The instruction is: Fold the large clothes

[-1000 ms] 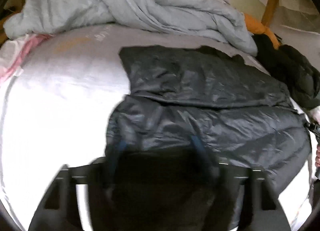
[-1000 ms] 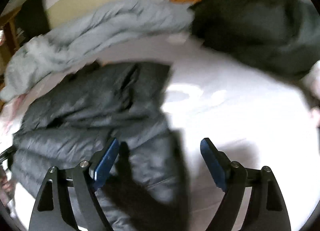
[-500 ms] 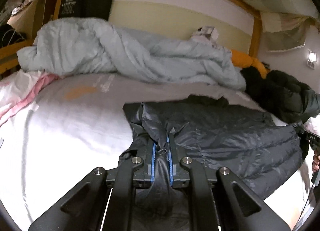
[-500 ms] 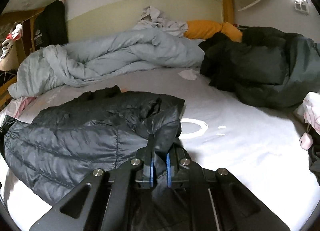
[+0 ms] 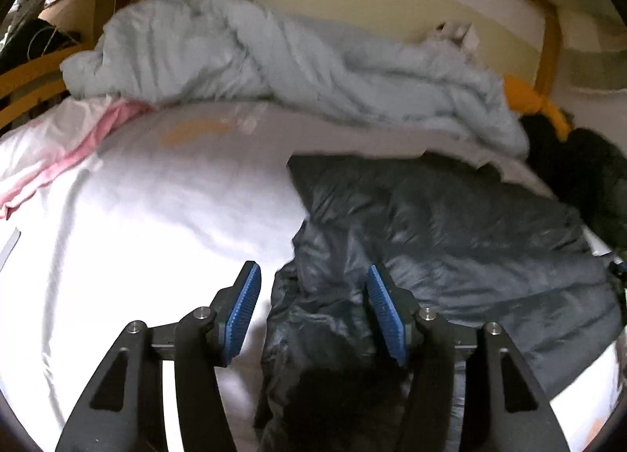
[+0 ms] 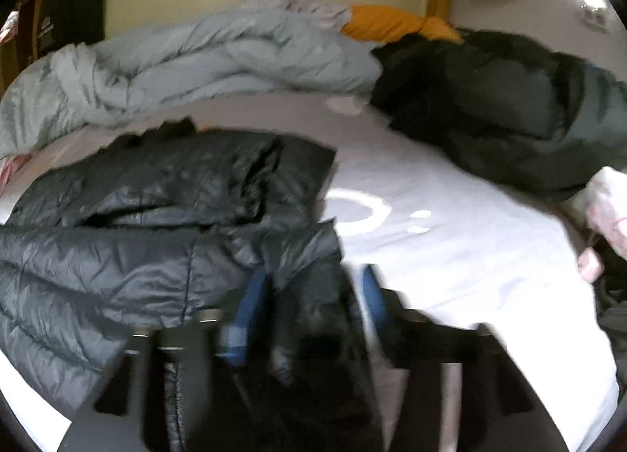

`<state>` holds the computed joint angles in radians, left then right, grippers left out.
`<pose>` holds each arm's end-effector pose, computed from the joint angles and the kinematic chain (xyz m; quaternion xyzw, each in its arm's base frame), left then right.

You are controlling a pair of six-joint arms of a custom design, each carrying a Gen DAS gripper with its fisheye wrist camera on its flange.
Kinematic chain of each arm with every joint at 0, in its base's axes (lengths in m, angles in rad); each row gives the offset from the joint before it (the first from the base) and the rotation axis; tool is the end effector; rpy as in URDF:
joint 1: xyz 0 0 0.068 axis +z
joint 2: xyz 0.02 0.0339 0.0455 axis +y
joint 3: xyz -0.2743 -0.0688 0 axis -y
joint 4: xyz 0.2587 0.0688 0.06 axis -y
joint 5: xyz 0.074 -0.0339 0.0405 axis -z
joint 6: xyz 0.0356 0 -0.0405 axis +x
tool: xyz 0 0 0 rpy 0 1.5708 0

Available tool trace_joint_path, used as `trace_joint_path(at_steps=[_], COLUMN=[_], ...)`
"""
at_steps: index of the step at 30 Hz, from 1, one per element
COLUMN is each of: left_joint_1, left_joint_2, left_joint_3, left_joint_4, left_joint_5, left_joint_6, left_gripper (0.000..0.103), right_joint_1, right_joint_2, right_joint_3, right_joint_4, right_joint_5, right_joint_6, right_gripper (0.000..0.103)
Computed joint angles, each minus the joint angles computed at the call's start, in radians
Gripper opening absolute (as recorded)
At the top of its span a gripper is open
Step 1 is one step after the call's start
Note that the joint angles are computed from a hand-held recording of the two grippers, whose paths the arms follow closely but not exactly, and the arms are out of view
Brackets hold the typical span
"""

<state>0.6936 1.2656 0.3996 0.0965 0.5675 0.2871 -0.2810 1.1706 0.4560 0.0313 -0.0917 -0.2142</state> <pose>0.1857 0.1295 0.1446 -0.0715 0.8878 -0.0511 0.4517 0.2245 -0.0614 0.1728 0.0105 0.9024 -0.0650 0.4259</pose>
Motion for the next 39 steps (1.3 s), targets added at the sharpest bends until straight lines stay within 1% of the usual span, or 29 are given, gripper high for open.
trace_joint_path(at_steps=[2,4,5,6,7,8,10,12,14,16,18,21,30,32,33,34,35,36,38,39], left_joint_1=[0.024,0.039,0.043,0.043,0.040,0.044,0.043,0.045,0.052,0.061,0.068,0.073,-0.013,-0.012,-0.024,-0.055,-0.082,-0.114,-0.181,-0.213], left_joint_2=[-0.060,-0.138,-0.183,-0.229,-0.281,-0.320,-0.414,-0.478,-0.535,-0.576,-0.614,-0.669,-0.768,-0.789,-0.821,-0.857,-0.887,-0.920,-0.966,-0.977], left_joint_3=[-0.006,-0.024,-0.034,-0.046,-0.058,-0.066,-0.086,-0.093,-0.100,-0.108,-0.120,-0.134,-0.149,-0.153,-0.158,-0.164,-0.170,-0.181,-0.198,-0.203], left_joint_4=[-0.025,-0.044,-0.057,-0.071,-0.089,-0.105,-0.142,-0.177,-0.205,-0.218,-0.226,-0.252,-0.332,-0.363,-0.390,-0.418,-0.449,-0.467,-0.502,-0.518], left_joint_5=[0.058,0.109,0.125,0.137,0.144,0.153,0.163,0.180,0.202,0.224,0.244,0.265,0.209,0.228,0.220,0.191,0.166,0.138,0.069,0.038], left_joint_6=[-0.005,-0.014,-0.016,-0.017,-0.019,-0.015,-0.008,0.001,-0.004,-0.016,-0.025,-0.023,-0.005,0.023,0.041,0.055,0.077,0.082,0.086,0.087], left_gripper=[0.057,0.064,0.066,0.071,0.077,0.080,0.082,0.083,0.090,0.098,0.102,0.102,0.102,0.102,0.102,0.102,0.102,0.102,0.102,0.102], right_joint_1=[-0.022,-0.035,-0.041,-0.045,-0.046,-0.044,-0.037,-0.031,-0.023,-0.018,-0.008,0.016,0.055,0.060,0.065,0.074,0.094,0.143,0.262,0.303], right_joint_2=[-0.043,-0.079,-0.100,-0.130,-0.170,-0.212,-0.300,-0.376,-0.473,-0.555,-0.611,-0.686,-0.735,-0.745,-0.752,-0.759,-0.758,-0.753,-0.741,-0.745], right_joint_3=[-0.018,-0.019,-0.020,-0.027,-0.039,-0.052,-0.071,-0.090,-0.120,-0.137,-0.141,-0.151,-0.156,-0.159,-0.163,-0.167,-0.173,-0.179,-0.188,-0.190], right_joint_4=[0.014,-0.009,-0.023,-0.033,-0.039,-0.043,-0.080,-0.117,-0.151,-0.188,-0.229,-0.271,-0.307,-0.313,-0.317,-0.321,-0.319,-0.318,-0.310,-0.313], right_joint_5=[-0.028,-0.055,-0.071,-0.087,-0.096,-0.103,-0.127,-0.143,-0.150,-0.168,-0.172,-0.158,-0.134,-0.142,-0.145,-0.140,-0.125,-0.079,0.060,0.101], right_joint_6=[0.013,0.025,0.028,0.033,0.043,0.054,0.066,0.076,0.095,0.106,0.109,0.115,0.130,0.142,0.148,0.151,0.154,0.147,0.137,0.135], right_gripper=[0.072,0.073,0.078,0.085,0.087,0.088,0.089,0.098,0.103,0.103,0.103,0.103,0.103,0.103,0.103,0.103,0.103,0.103,0.103,0.103])
